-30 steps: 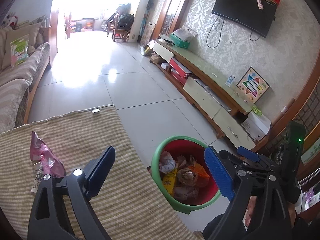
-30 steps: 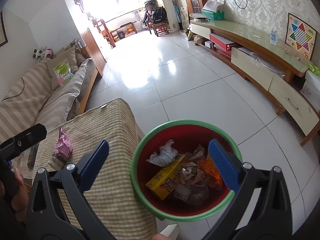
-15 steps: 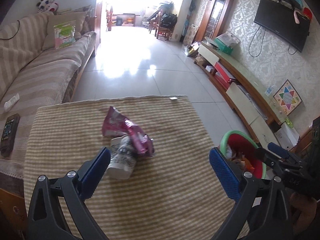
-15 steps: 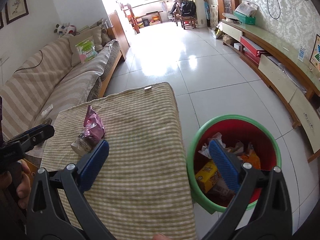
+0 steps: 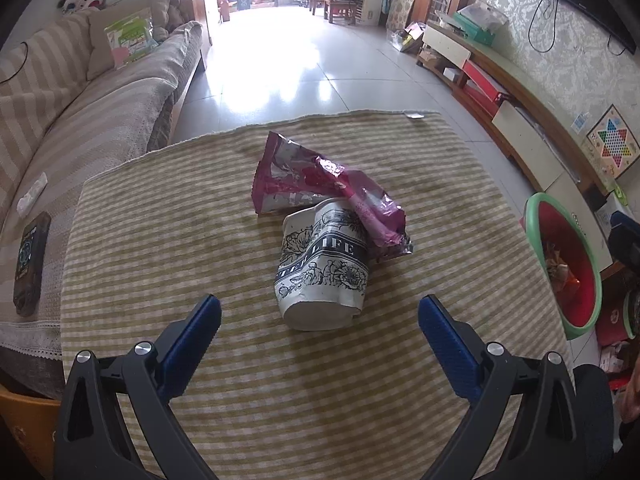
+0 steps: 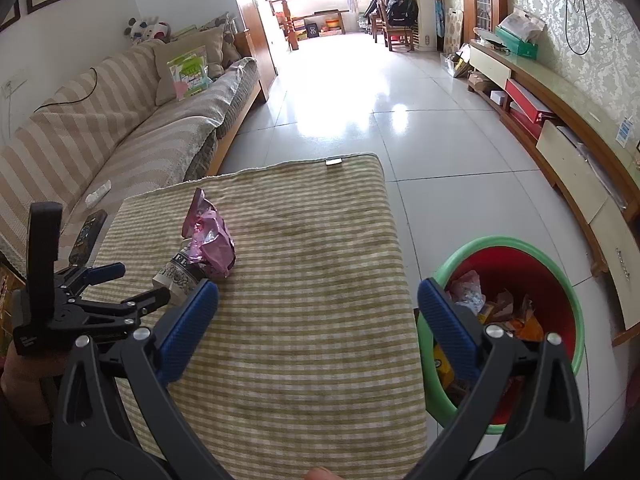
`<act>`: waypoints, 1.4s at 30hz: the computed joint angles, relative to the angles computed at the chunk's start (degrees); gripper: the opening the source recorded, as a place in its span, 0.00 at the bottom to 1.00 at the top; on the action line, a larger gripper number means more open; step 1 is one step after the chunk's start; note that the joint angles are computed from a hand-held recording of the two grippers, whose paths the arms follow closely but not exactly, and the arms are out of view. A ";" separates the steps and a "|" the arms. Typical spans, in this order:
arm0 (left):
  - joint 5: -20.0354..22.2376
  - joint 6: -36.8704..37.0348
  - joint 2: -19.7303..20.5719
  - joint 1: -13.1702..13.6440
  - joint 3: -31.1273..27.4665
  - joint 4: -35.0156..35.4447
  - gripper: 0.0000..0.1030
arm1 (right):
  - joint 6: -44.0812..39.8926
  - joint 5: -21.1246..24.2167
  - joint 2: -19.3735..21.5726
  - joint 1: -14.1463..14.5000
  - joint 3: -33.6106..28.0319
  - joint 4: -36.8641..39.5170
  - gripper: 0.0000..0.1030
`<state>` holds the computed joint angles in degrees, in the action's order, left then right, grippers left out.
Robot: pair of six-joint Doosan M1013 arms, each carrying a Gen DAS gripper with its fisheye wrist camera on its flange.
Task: Collect trash
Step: 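Move both grippers back over the paper cup and pink bag, then grasp the white paper cup with the left gripper while the right grasps the pink bag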
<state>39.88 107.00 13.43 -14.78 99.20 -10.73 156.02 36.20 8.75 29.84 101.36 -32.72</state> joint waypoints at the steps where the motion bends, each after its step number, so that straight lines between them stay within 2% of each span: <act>1: 0.21 -0.19 0.54 -0.16 -0.25 0.48 0.90 | -0.31 -0.06 0.03 -0.11 0.03 0.38 0.95; 11: 1.14 -2.34 3.84 -1.19 -2.05 4.51 0.77 | -3.46 -0.79 1.97 -1.33 -1.13 3.63 0.95; 12: 1.36 -2.26 4.04 -1.12 -2.18 4.36 0.74 | -3.88 -0.92 2.27 -1.39 -1.38 3.99 0.95; 14: 2.14 -2.17 4.43 -1.00 -2.48 4.24 0.61 | -4.47 -1.20 2.76 -1.44 -1.87 4.33 0.95; 19: 1.31 -0.09 4.48 -0.05 -2.13 1.51 0.57 | -7.16 -1.54 4.23 -1.55 -3.26 6.09 0.95; 23: 0.61 0.40 3.83 1.75 -1.38 -1.61 0.56 | -10.69 -1.74 6.12 -1.72 -5.34 8.34 0.95; 33: -2.42 -2.78 0.24 7.14 1.73 -2.30 0.56 | -23.10 -1.71 13.38 -0.51 -13.87 15.94 0.95; 40: -3.69 -3.09 -2.67 10.73 3.89 -3.43 0.56 | -25.64 2.64 19.03 0.41 -19.76 15.39 0.95; 41: -3.80 -3.02 -2.98 11.22 4.14 -3.53 0.56 | -25.47 3.17 19.48 0.51 -20.19 14.94 0.90; 42: -3.82 -3.08 -3.09 11.69 4.15 -3.49 0.56 | -25.45 3.99 19.98 0.64 -20.73 14.54 0.77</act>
